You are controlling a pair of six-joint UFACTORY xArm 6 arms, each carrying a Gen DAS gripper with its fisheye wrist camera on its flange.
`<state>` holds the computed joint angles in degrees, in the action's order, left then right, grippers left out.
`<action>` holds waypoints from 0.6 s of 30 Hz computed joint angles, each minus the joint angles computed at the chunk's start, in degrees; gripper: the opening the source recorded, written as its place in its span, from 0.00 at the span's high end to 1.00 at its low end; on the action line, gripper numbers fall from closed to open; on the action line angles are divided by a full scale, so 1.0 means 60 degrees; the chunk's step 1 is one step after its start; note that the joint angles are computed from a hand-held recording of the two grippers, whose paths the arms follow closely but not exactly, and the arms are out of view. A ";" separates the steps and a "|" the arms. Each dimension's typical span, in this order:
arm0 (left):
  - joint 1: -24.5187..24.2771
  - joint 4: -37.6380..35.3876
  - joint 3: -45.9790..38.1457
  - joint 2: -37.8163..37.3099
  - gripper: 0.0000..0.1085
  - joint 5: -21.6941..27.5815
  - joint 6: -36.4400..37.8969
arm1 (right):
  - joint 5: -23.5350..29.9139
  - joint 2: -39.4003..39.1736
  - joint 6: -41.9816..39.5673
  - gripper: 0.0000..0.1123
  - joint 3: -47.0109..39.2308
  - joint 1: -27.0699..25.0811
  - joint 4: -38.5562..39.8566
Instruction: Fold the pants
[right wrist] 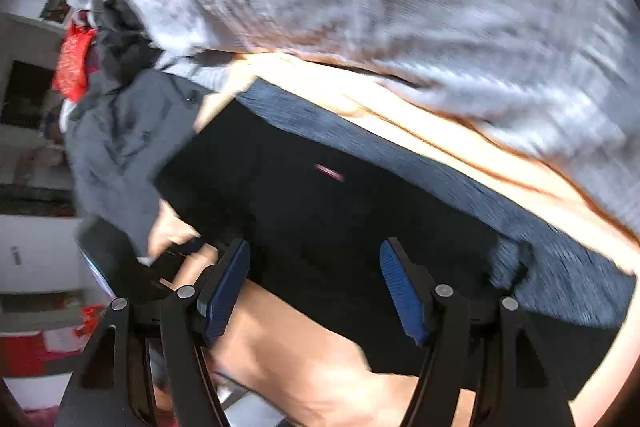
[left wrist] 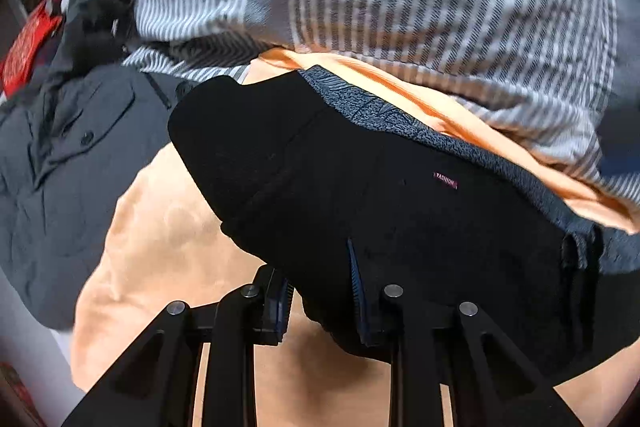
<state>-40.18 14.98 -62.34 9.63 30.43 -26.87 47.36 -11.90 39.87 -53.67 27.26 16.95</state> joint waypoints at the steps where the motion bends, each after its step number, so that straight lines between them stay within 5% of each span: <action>1: -0.0016 0.0118 -0.0003 0.0015 0.76 -0.0005 -0.0016 | 0.0086 0.0475 -0.0523 0.33 -0.0503 -0.0138 0.0518; 5: -0.0015 0.0088 0.0020 0.0015 0.76 -0.0018 0.0065 | 0.0749 0.2465 -0.2050 0.28 -0.2765 -0.0335 0.1595; 9: -0.0036 0.0109 0.0064 -0.0026 0.76 -0.0071 0.0023 | 0.2367 0.4900 -0.2967 0.28 -0.5718 -0.0275 0.1834; 18: -0.0026 0.0186 0.0255 -0.0127 0.76 -0.0279 -0.0025 | 0.5851 0.9160 -0.3150 0.28 -1.1309 -0.0064 0.1967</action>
<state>-40.33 16.10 -60.82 8.87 28.76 -27.02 82.47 43.06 20.97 -121.52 26.87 28.75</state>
